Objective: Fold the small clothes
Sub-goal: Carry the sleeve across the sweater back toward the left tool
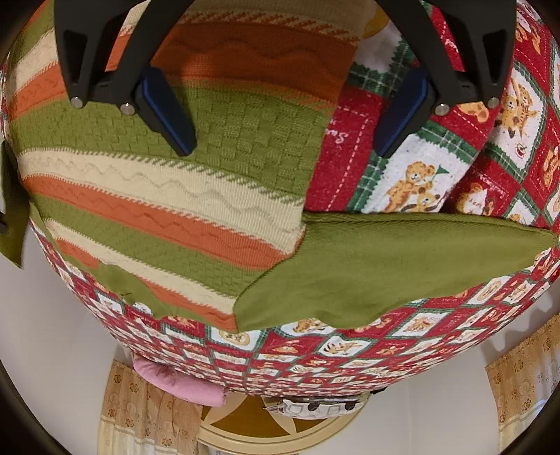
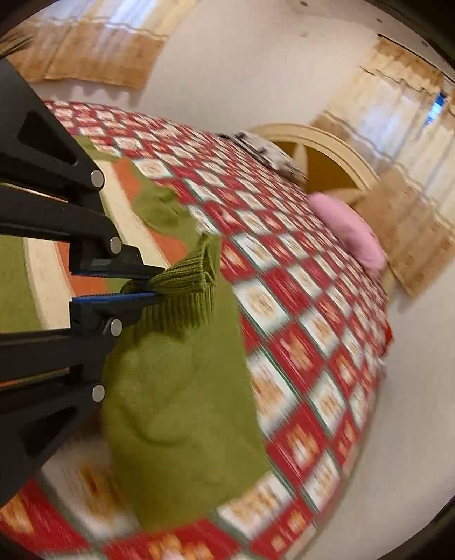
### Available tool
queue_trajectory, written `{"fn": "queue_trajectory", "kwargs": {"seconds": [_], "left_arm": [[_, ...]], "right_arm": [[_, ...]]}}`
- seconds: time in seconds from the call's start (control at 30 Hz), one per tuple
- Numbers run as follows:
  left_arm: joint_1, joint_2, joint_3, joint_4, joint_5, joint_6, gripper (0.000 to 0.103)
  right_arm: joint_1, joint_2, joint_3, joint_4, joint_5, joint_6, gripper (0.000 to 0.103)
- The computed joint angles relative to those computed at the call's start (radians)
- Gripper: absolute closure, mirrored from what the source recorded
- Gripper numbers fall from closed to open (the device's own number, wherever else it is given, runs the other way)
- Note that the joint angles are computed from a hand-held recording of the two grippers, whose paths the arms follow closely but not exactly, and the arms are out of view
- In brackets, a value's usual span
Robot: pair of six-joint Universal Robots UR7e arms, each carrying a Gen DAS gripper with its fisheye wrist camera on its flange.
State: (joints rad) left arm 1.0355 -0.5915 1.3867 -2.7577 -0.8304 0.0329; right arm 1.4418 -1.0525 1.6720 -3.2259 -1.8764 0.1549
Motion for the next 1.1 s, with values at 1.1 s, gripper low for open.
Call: {"fn": "queue_trajectory", "kwargs": {"seconds": [1.1], "left_arm": [[0.049, 0.04, -0.189, -0.015, -0.063, 0.127, 0.0]], "right_arm": [[0.118, 0.53, -0.553, 0.414, 0.294, -0.07, 0.095]]}}
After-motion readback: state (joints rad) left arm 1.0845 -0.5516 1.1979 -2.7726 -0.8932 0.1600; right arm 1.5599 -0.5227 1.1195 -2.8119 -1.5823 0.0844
